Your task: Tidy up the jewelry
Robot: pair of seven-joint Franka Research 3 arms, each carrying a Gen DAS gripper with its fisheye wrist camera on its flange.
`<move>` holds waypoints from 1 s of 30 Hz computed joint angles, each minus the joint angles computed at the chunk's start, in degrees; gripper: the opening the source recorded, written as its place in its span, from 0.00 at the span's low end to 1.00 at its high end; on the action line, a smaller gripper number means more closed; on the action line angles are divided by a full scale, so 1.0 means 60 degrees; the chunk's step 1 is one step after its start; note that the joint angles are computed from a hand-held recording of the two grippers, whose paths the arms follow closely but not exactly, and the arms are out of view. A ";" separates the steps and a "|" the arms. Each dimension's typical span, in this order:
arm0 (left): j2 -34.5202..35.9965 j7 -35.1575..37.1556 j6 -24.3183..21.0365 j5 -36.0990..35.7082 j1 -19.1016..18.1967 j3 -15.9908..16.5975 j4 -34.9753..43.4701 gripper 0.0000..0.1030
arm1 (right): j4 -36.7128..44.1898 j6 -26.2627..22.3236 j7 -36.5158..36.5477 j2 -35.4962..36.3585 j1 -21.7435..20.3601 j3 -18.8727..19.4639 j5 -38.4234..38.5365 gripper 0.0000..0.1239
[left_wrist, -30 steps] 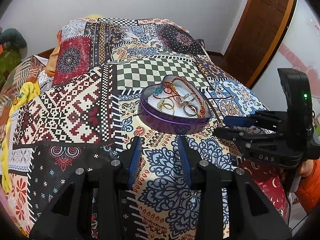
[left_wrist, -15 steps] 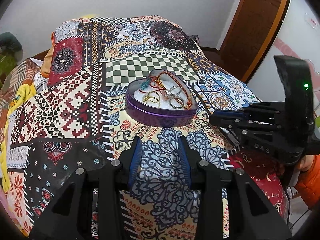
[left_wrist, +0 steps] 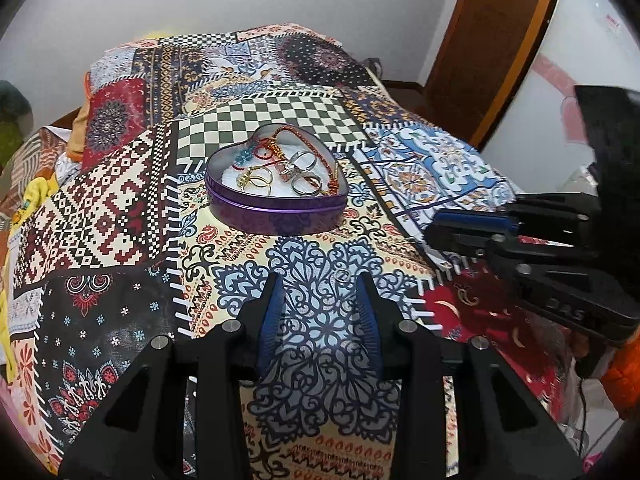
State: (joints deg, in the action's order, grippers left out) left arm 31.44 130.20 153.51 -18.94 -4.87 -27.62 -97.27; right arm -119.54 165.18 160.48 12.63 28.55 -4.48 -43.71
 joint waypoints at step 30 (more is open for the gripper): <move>0.0909 -0.0702 -0.0548 0.0717 -0.0474 0.0222 0.1122 0.09 | -0.0169 0.0456 0.0344 0.0030 0.0048 -0.0293 -0.0045 0.08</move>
State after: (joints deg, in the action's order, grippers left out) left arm 36.89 125.99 150.23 -14.64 -7.72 -26.29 -90.54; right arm -120.55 167.92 162.55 12.80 28.83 -6.24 -43.98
